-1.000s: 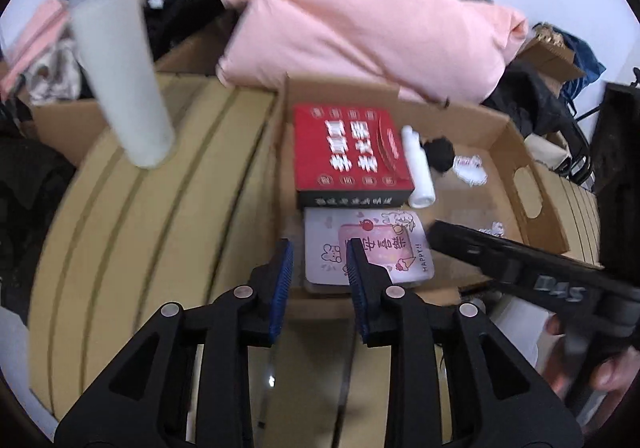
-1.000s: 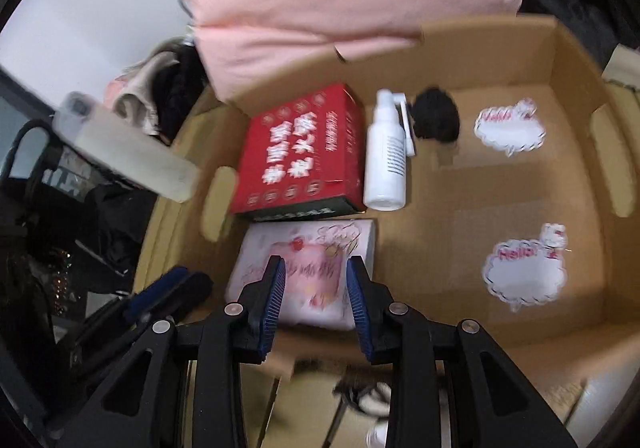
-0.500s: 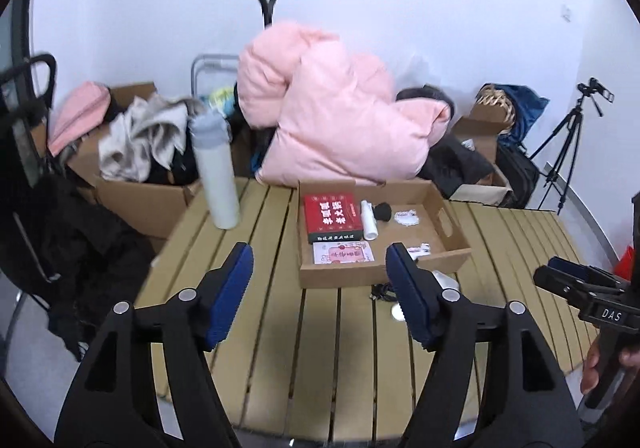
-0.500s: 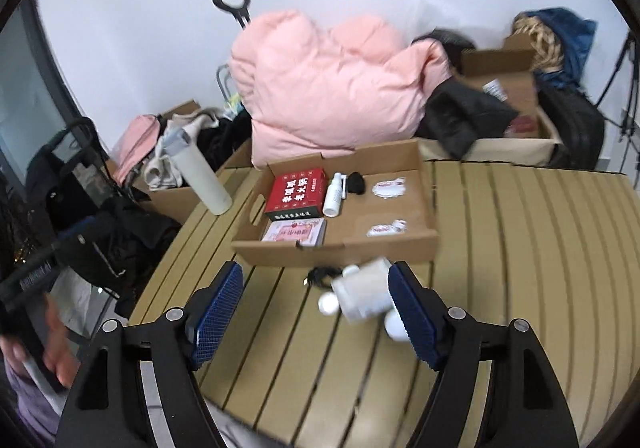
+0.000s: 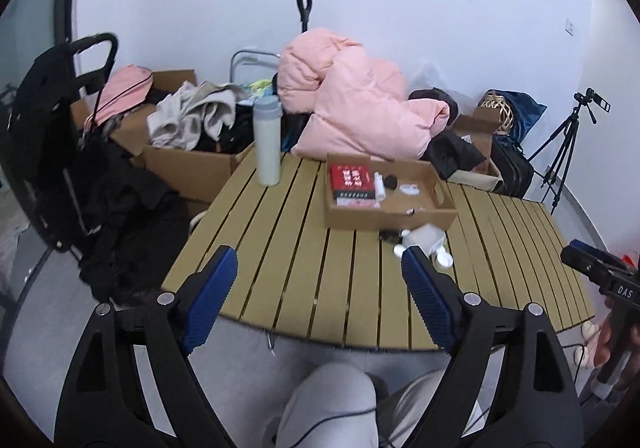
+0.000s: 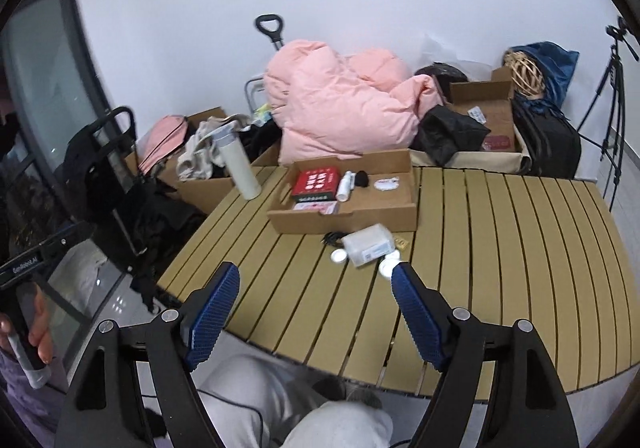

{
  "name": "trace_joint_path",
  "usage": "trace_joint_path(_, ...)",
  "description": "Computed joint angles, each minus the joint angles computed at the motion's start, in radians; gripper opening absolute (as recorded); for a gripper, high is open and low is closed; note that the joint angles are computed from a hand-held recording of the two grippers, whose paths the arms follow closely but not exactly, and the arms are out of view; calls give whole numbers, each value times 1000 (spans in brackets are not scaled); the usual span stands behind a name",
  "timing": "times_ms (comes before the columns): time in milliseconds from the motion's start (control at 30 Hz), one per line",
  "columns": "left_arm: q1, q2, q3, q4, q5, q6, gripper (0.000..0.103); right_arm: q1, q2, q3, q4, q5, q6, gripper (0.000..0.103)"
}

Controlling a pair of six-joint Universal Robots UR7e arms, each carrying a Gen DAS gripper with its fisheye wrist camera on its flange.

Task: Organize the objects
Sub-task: 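Withdraw the right gripper and move toward the white plastic jar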

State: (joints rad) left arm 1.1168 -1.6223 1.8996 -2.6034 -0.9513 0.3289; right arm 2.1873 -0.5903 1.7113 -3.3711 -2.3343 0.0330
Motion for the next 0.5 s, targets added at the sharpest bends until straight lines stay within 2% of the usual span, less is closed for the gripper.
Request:
trace_joint_path(133,-3,-49,57,-13,47,-24,86,14,32,-13,-23,-15,-56,82)
trace_joint_path(200,1,-58,78,-42,66,-13,97,19,66,-30,-68,-36,-110,82)
trace_joint_path(267,8,-53,104,-81,98,6,98,11,102,-48,-83,-50,-133,82)
trace_joint_path(400,48,-27,110,-12,70,-39,98,-10,146,-68,-12,-63,-117,82)
trace_joint_path(500,64,5,106,9,68,-45,98,-24,156,-58,-23,-26,-143,82)
